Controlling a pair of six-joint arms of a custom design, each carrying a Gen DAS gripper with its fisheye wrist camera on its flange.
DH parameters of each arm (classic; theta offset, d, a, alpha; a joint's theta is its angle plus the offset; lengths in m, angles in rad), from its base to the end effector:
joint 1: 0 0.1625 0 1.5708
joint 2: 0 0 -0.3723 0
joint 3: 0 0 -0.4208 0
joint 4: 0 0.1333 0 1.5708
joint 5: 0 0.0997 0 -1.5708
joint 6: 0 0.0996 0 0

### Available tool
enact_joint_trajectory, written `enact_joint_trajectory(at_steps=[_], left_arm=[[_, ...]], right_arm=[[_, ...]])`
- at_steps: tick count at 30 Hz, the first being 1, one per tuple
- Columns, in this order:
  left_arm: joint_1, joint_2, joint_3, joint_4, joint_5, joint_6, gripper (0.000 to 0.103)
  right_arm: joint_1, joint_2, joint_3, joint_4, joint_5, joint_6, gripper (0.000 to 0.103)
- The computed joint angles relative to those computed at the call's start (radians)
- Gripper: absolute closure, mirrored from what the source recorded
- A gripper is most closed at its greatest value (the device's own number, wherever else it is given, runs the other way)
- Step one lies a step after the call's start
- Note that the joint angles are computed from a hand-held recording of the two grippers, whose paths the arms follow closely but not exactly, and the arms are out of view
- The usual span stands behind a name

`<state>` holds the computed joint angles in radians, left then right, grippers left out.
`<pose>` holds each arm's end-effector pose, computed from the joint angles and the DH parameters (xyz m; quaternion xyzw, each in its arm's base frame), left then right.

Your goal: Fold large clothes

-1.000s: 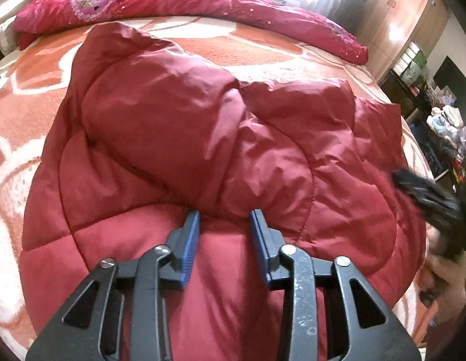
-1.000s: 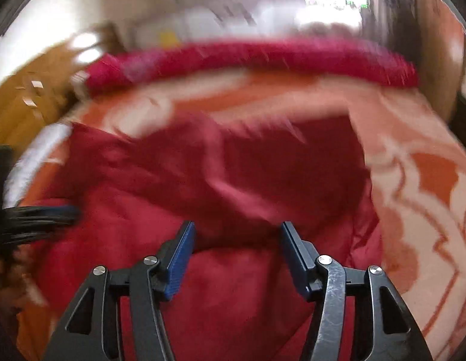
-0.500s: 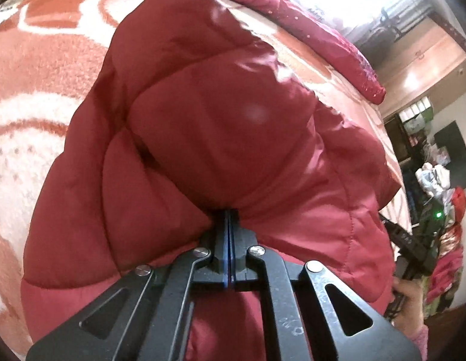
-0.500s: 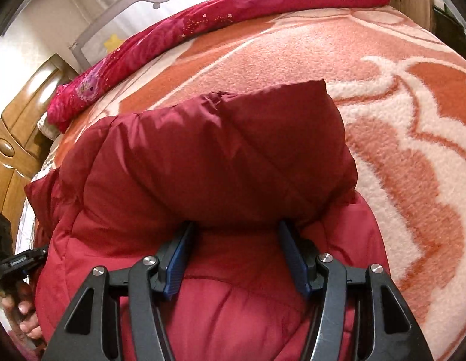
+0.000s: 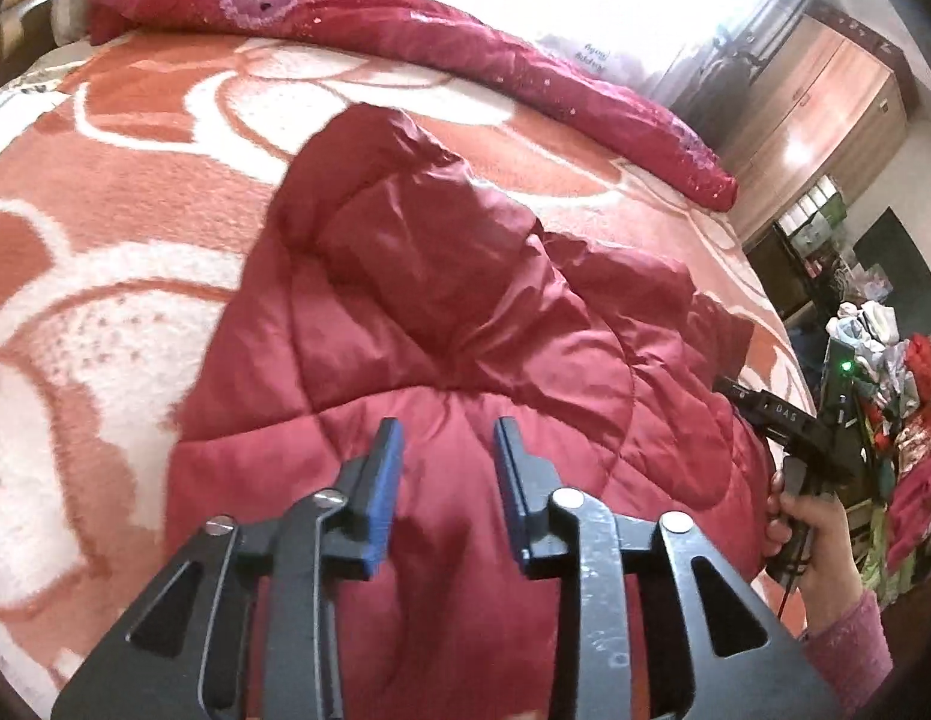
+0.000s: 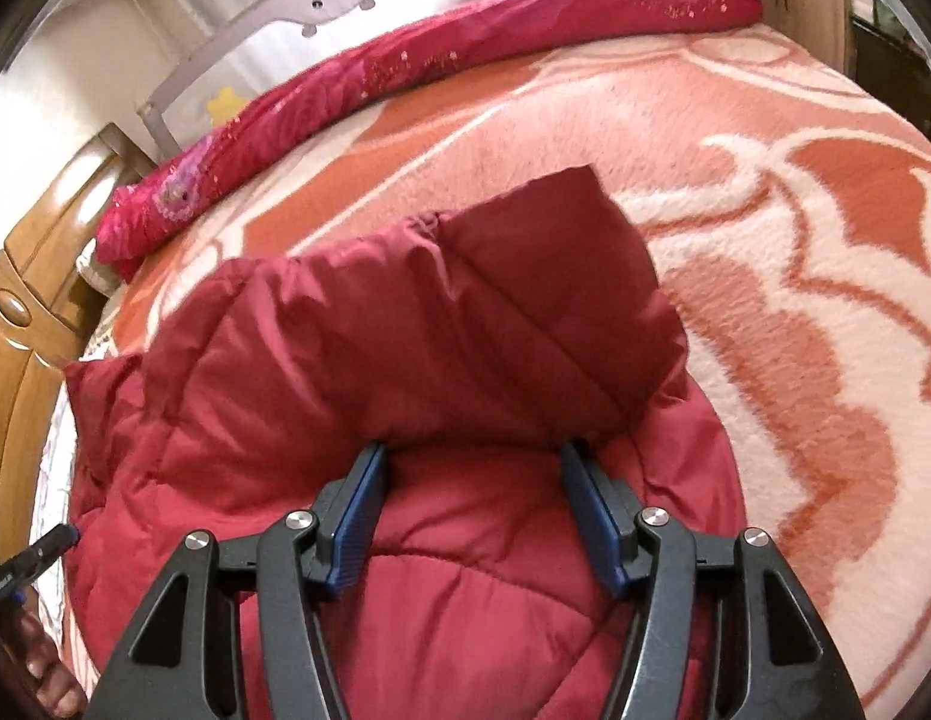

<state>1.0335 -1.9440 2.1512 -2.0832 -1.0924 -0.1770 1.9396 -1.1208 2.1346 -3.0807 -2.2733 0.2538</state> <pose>-0.0497 -0.4334 0.3682 0.1366 0.9512 -0.2202 0.1678 0.2475 -0.4492 0.1211 -0.0320 -0.9136 0.3216 0.2469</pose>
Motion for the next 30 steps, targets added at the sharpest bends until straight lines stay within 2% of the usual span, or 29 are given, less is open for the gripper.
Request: enact_joint_trajectory(at_steps=[5, 10, 11, 14, 16, 18, 21, 23, 26, 30], left_arm=[[0.021, -0.041, 0.002, 0.015, 0.005, 0.001, 0.073], [0.06, -0.05, -0.007, 0.019, -0.034, 0.006, 0.072], [0.065, -0.055, -0.006, 0.02, -0.04, 0.01, 0.068], [0.081, -0.072, -0.003, 0.01, -0.063, 0.034, 0.047], [0.083, -0.083, -0.001, 0.007, -0.067, 0.047, 0.041], [0.094, -0.085, -0.009, 0.014, -0.084, 0.054, 0.036], [0.109, -0.083, -0.021, 0.019, -0.099, 0.062, 0.034], [0.119, -0.078, -0.03, 0.024, -0.102, 0.067, 0.032], [0.146, -0.061, -0.048, 0.031, -0.117, 0.076, 0.022], [0.193, -0.022, -0.073, 0.039, -0.136, 0.083, 0.022]], right_arm=[[0.027, -0.053, 0.041, -0.018, 0.003, 0.013, 0.039], [0.048, -0.141, 0.105, 0.005, 0.038, 0.032, 0.031], [0.052, -0.163, 0.121, 0.012, 0.044, 0.03, 0.029], [0.066, -0.22, 0.168, 0.025, 0.039, 0.031, 0.023], [0.067, -0.265, 0.203, 0.036, 0.038, 0.037, 0.022], [0.058, -0.312, 0.243, 0.031, 0.048, 0.044, 0.021], [0.018, -0.389, 0.303, 0.021, 0.103, 0.042, 0.021], [0.001, -0.414, 0.327, 0.013, 0.124, 0.035, 0.021], [-0.029, -0.439, 0.347, 0.019, 0.165, 0.025, 0.02], [-0.078, -0.455, 0.361, 0.032, 0.245, 0.018, 0.02]])
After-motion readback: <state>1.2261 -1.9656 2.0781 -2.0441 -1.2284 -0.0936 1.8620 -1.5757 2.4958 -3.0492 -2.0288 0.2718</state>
